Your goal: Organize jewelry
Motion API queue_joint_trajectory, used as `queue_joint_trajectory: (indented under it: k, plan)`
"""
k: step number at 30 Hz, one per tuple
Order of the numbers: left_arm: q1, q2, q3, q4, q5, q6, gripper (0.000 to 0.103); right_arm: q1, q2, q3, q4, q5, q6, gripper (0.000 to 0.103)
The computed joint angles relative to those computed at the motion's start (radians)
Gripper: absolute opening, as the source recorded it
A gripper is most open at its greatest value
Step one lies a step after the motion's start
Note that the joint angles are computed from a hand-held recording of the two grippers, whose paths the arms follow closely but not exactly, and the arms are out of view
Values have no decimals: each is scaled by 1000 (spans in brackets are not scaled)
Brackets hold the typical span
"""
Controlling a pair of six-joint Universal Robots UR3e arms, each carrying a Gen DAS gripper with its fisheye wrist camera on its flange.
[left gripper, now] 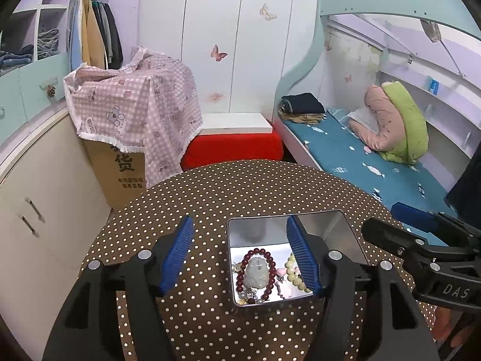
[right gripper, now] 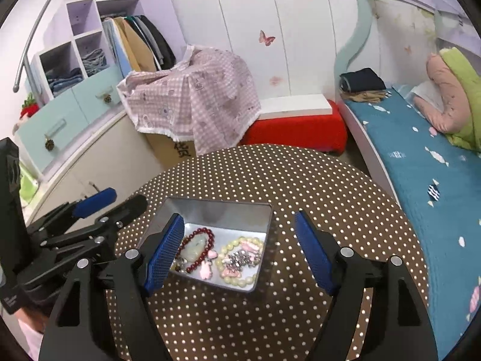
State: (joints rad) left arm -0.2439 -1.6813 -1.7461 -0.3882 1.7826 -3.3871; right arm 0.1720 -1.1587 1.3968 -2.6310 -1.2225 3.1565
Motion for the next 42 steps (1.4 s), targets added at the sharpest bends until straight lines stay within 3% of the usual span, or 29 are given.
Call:
queue_joint_trajectory:
  k: [4,8,19,27,33,39,42]
  plan:
    - [-19,22,-15,-11,31,-7,72,-1,-37,54,-21,-26,8,74]
    - [-67,51,-47,2,97,-7,78,8,-97,142,-75,-84,11,80]
    - [-227,113,-83,-34,279,-90,89,62,-302,482,-414,-281,17,86]
    - [-349,152,-101,-100,420,-185,91,23,-480,743,-618,-219,47,89]
    - [-490,148,-85,-162,609,-304,95,67,-590,832,-657,-295,41,91]
    - [-548,178,-35,-329,649,-419,96,134,-678,856,-628,-364,23,92]
    - [-551,201,-28,-376,623,-445,96,148,-709,856,-617,-386,22,92]
